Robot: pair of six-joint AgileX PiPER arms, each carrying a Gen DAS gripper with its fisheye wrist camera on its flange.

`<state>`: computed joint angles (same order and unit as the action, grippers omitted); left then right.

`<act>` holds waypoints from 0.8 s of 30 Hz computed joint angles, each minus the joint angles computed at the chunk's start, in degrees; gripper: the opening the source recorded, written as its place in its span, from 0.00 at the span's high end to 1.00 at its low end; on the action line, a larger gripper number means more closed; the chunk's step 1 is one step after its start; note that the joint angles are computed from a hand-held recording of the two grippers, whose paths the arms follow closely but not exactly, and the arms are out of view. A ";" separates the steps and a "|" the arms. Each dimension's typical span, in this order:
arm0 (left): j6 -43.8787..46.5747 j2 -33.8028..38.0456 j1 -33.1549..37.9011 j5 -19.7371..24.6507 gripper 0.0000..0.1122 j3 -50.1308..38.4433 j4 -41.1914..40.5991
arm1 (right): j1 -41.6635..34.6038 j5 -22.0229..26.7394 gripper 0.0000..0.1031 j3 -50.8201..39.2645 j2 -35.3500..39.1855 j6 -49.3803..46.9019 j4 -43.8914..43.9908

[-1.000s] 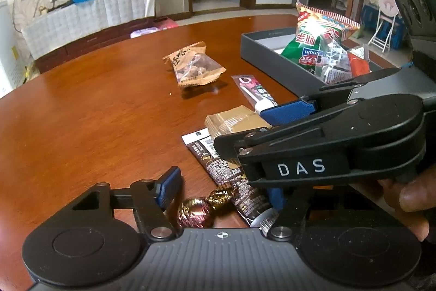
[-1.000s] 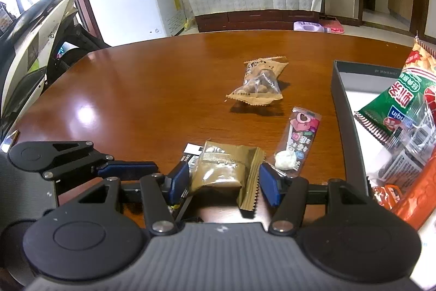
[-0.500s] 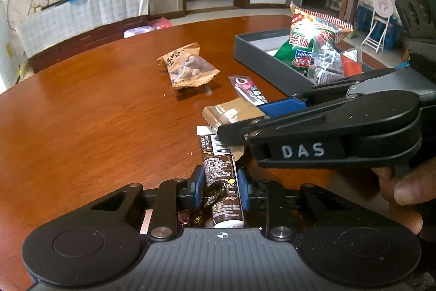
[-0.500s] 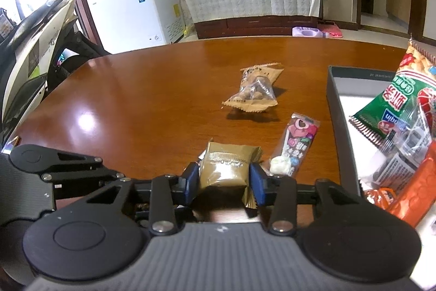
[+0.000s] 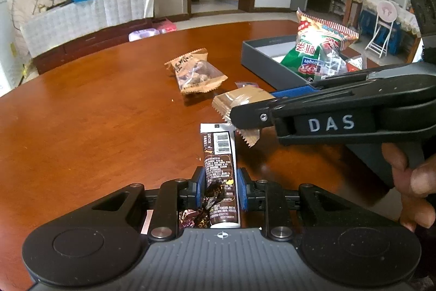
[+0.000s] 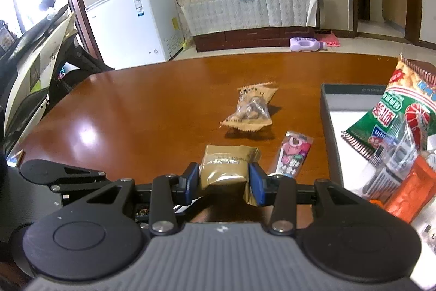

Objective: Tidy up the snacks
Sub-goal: 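Grasp the brown chocolate bar with the left gripper while the right grasps the khaki packet, then lift the chocolate bar and khaki packet and carry both over the white box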

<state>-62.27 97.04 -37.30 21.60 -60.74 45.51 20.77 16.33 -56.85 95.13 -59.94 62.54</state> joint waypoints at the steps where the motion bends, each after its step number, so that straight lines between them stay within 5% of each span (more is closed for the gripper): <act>1: -0.19 -0.13 0.04 -0.04 0.77 0.05 0.22 | -0.14 0.09 0.60 0.07 -0.27 -0.33 0.40; 24: -4.44 -2.33 0.49 0.64 0.77 0.43 4.79 | -1.51 0.94 0.61 1.68 -5.54 2.78 -2.83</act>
<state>-66.71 94.71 -36.80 22.25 -60.32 50.30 19.26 17.26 -55.18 89.59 -57.16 59.71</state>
